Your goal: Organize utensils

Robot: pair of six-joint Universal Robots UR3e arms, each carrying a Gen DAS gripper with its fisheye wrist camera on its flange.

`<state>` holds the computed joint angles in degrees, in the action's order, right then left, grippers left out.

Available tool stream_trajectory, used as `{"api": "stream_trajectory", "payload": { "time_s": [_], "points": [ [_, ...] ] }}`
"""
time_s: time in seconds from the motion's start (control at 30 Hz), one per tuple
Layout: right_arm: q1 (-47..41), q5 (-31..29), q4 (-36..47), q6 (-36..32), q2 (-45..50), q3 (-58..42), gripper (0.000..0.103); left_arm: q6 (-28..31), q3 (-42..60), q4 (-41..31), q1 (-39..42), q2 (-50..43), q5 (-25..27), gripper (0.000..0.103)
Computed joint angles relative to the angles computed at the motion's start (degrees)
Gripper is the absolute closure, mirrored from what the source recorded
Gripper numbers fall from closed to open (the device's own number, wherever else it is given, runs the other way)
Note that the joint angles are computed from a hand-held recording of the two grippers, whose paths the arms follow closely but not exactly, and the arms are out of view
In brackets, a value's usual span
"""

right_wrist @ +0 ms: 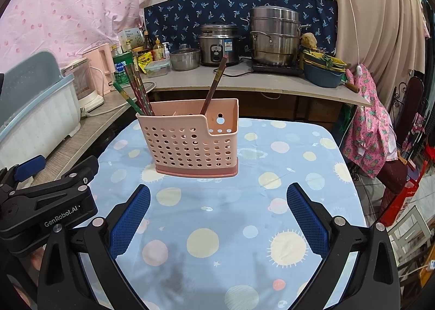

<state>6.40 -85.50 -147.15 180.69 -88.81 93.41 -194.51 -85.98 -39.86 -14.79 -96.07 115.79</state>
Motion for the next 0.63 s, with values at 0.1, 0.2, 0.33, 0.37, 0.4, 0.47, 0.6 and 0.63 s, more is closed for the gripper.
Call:
{"api": "stream_trajectory", "payload": {
  "time_s": [0.1, 0.2, 0.33, 0.37, 0.4, 0.47, 0.6, 0.63],
  "points": [
    [-0.6, 0.4, -0.1, -0.3, 0.0, 0.2, 0.006, -0.1, 0.4, -0.2, 0.0, -0.4, 0.0, 0.007],
    [-0.8, 0.4, -0.3, -0.6, 0.4, 0.0, 0.006, -0.3, 0.9, -0.9, 0.1, -0.7, -0.1, 0.007],
    [-0.7, 0.3, -0.1, -0.6, 0.8, -0.4, 0.006, -0.2, 1.4, -1.5, 0.3, -1.0, -0.6, 0.007],
    [-0.7, 0.4, -0.1, -0.6, 0.8, -0.4, 0.006, -0.1, 1.5, -1.4, 0.3, -1.1, -0.8, 0.007],
    [-0.7, 0.3, -0.4, -0.6, 1.0, -0.3, 0.006, 0.1, 1.5, -1.6, 0.4, -1.1, -1.0, 0.007],
    [-0.9, 0.2, -0.7, -1.0, 1.4, -0.3, 0.006, -0.3, 1.8, -2.0, 0.5, -1.2, -1.0, 0.007],
    [-1.0, -0.2, -1.1, -0.9, 1.8, -0.2, 0.006, 0.1, 1.2, -1.9, 1.7, -0.7, -2.9, 0.007],
    [-1.3, -0.1, -1.2, -0.9, 1.8, -0.1, 0.006, 0.2, 1.0, -1.8, 1.9, -0.6, -3.2, 0.007]
  ]
}}
